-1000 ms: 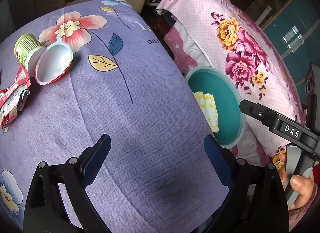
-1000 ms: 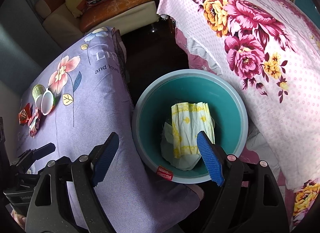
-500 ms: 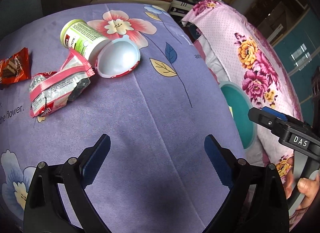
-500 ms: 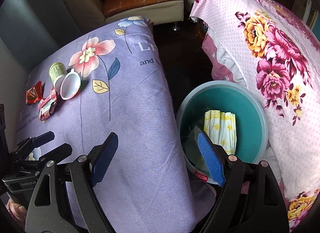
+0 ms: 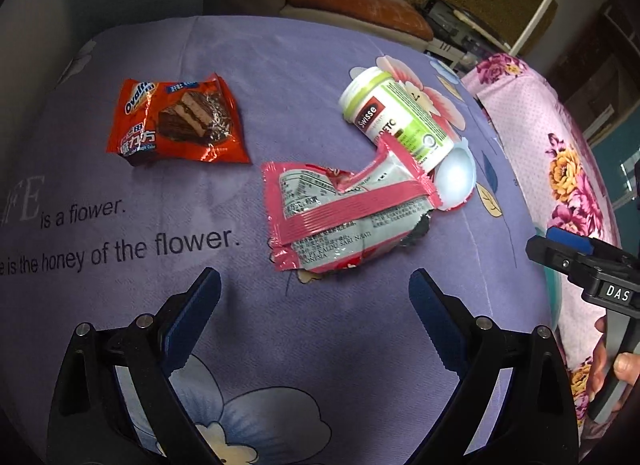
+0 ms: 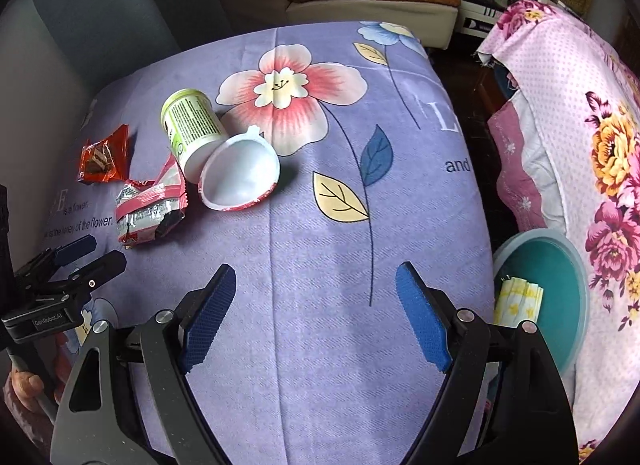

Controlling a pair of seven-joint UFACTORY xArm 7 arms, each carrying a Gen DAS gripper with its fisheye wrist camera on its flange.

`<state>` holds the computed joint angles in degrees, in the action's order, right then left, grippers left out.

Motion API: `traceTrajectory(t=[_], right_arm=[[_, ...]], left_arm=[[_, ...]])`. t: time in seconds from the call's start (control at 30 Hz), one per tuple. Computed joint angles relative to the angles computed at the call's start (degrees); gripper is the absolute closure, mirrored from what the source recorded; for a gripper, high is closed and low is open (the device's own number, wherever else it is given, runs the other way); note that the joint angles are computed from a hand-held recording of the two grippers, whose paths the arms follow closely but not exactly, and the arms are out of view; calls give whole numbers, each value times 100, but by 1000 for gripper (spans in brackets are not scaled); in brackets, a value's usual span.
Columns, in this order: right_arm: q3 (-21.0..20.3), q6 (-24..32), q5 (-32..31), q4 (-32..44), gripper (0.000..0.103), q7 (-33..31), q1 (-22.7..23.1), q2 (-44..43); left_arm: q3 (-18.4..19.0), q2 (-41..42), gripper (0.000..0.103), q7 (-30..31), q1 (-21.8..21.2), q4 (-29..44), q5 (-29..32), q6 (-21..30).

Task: Collect trash
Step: 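Grasp the pink-and-white wrapper with the left gripper while the right gripper grasps the white lid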

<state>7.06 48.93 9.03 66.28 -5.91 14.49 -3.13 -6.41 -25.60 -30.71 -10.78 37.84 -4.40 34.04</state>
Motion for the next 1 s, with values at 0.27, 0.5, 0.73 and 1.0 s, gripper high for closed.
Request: traceTrajectory(t=[0.27,0.5,0.73,1.0], right_arm=[[151,146,26,1024,25,200,190,1091],[176,120,103,1526,25,360,212,1640],[196,-99,156,1544,32,255,199,1775],[194,-407,270,1101,91,-130,93,1489]], left_arm=[[296,-4,8,709,25,-167,-121,-227],[368,44,5,1150,43,-272,-305,-381],[239,303,4,1308,11,-83,-280,-441],[30,800,4,1344,19,355,114,-457]])
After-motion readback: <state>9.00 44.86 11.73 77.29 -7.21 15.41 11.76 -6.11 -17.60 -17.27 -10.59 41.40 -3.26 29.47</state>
